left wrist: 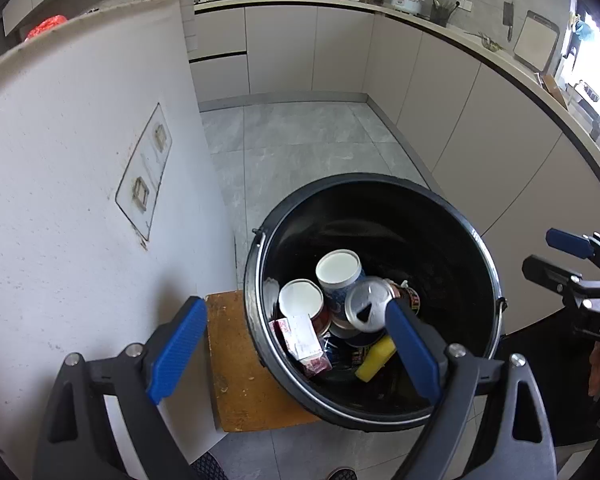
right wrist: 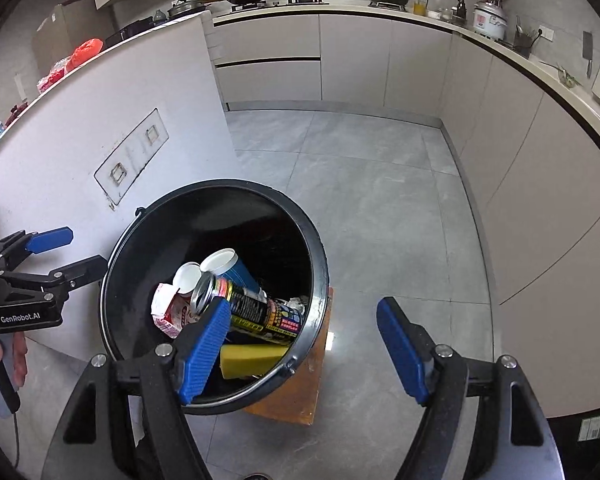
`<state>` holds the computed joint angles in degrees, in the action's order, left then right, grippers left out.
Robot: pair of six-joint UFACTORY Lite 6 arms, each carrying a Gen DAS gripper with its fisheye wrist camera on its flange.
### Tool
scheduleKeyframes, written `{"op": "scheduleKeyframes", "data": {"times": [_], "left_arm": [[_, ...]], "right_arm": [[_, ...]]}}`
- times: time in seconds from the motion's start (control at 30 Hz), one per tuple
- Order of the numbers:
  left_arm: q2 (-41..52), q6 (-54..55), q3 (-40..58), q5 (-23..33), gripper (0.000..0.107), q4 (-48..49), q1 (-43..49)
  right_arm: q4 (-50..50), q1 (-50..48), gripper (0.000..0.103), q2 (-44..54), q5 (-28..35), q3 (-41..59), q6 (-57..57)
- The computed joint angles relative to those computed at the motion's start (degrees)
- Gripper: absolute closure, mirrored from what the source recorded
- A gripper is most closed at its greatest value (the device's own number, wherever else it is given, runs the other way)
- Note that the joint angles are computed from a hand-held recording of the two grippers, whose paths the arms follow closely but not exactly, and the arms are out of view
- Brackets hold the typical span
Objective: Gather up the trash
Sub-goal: 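Move both tools back from the bin toward the two plastic bags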
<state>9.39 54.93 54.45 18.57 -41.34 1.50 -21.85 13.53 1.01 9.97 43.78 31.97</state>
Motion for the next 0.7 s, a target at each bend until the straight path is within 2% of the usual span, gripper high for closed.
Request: {"op": "scheduleKeyframes", "data": {"times": [0.1, 0.33, 0.7], "left_arm": [[-0.66, -0.90, -0.18, 0.13, 0.015, 1.07, 0.02], [-2.74, -2.15, -1.13, 0.56, 0.013, 2.86, 0.07], [-7.33, -6.01, 1.11, 5.61, 0.013, 6.57, 0.19]], "right_arm": [[-6.04, 0.97, 0.009, -0.83, 0.87, -0.23, 6.98], [-6.17, 1.53, 0.008, -3.68, 3.11, -1.24, 8.05], [-3.64, 2.76, 0.008, -10.36, 10.10, -0.38, 6.29]]}}
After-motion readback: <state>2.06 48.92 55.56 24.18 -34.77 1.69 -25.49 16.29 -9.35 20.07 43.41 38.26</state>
